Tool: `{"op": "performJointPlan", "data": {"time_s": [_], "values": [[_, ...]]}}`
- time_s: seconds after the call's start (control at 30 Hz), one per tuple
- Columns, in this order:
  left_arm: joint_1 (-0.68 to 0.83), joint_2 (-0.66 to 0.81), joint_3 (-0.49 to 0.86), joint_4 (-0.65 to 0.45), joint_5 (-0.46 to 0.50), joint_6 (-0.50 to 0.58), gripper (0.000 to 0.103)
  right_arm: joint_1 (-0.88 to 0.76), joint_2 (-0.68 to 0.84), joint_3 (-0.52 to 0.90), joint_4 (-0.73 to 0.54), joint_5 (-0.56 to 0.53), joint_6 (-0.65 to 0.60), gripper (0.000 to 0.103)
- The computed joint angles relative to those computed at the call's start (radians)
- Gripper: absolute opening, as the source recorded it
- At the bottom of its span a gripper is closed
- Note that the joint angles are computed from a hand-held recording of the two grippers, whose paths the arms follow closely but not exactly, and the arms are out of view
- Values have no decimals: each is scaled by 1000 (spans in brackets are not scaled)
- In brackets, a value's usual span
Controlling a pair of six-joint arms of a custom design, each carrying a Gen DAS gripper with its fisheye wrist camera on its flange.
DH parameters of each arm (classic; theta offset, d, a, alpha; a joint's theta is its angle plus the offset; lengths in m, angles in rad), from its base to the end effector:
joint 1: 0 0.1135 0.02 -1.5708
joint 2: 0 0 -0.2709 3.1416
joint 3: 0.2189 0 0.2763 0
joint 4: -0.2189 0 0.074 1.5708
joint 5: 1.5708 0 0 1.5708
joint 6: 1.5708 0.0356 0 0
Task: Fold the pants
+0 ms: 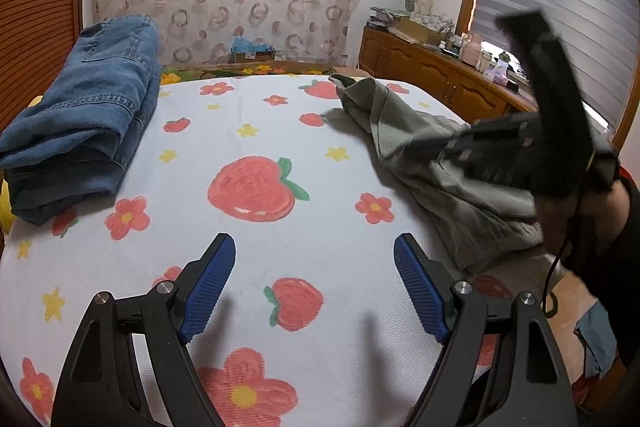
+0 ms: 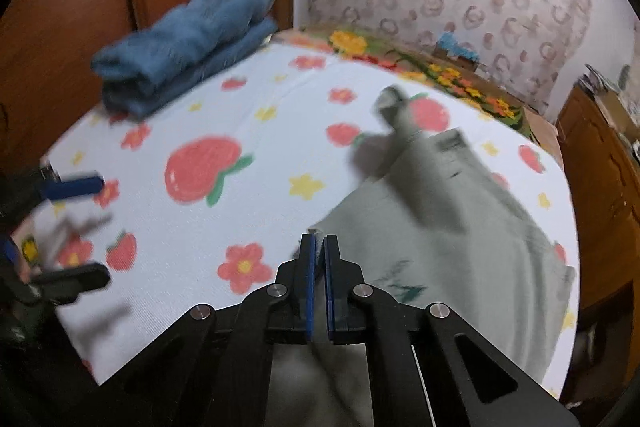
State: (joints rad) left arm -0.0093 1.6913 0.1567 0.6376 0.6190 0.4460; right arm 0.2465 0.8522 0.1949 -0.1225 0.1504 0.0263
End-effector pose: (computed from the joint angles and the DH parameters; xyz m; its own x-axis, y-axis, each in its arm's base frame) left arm 0.1864 -0.0224 0.0346 -0.5455 0.3564 -0.7585 0.6705 0.7286 -0.1399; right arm 0.1657 0.0362 0.1233 -0.6853 -0.1456 -0.7136 -0.1199 0.9890 -0.0866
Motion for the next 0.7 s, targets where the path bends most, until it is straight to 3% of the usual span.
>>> {"op": "performJointPlan", "data": {"time_s": [0.3,0.7], "values": [[-79,49,-16,71,-39,-28,82,-301,-248,-2,-195,-150,-118,4],[-118,74,-31,118,-62,-42,82,-437,-59,42,-60,-128,-170,4]]}}
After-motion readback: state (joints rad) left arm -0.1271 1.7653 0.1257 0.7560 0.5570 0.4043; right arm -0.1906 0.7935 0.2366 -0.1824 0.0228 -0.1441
